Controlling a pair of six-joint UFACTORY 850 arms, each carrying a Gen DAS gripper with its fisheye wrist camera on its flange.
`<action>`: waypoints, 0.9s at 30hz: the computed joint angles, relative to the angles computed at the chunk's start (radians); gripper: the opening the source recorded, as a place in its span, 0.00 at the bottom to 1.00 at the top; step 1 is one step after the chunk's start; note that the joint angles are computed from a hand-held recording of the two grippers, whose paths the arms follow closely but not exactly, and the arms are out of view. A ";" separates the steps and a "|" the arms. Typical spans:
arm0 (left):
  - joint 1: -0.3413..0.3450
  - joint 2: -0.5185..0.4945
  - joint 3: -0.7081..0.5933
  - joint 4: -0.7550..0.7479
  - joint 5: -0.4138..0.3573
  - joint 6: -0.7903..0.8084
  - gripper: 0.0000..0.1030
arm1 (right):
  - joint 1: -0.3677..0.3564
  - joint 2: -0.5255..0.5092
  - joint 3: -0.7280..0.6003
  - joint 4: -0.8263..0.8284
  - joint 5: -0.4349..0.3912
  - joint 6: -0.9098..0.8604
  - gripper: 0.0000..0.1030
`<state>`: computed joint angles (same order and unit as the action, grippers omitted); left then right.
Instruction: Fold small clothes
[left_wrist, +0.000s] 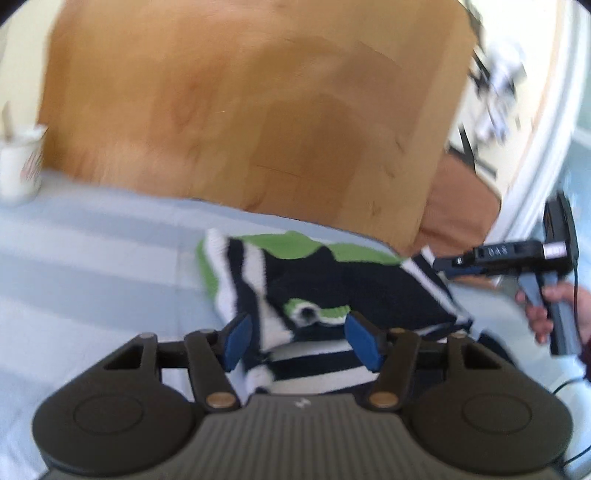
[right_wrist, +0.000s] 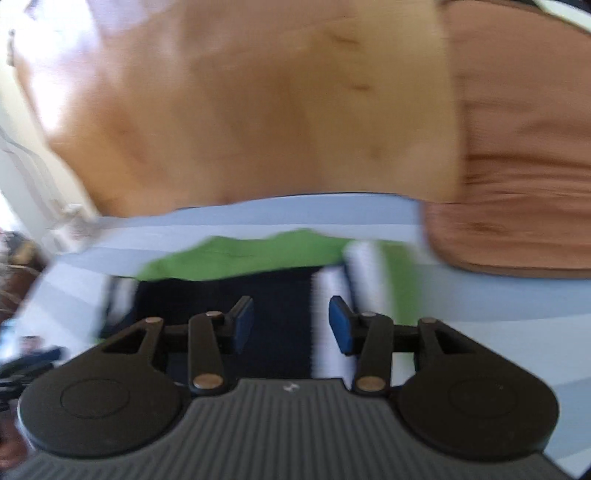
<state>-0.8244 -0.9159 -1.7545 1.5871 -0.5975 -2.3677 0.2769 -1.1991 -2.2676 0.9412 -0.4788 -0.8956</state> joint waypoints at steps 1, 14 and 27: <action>-0.001 -0.035 -0.062 -0.064 -0.010 0.105 0.58 | -0.002 0.000 0.016 0.026 0.025 -0.030 0.48; 0.069 -0.162 -0.302 -0.481 -0.091 0.309 0.27 | 0.003 0.085 0.223 0.605 0.225 -0.572 0.38; 0.098 -0.008 0.045 -0.060 0.029 -0.410 0.35 | 0.168 -0.221 -0.350 -0.112 -0.222 -0.040 0.37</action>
<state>-0.7268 -0.9239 -1.7099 1.5268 -0.5682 -2.7776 0.4449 -1.4202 -2.6180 0.8292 -0.7011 -0.9355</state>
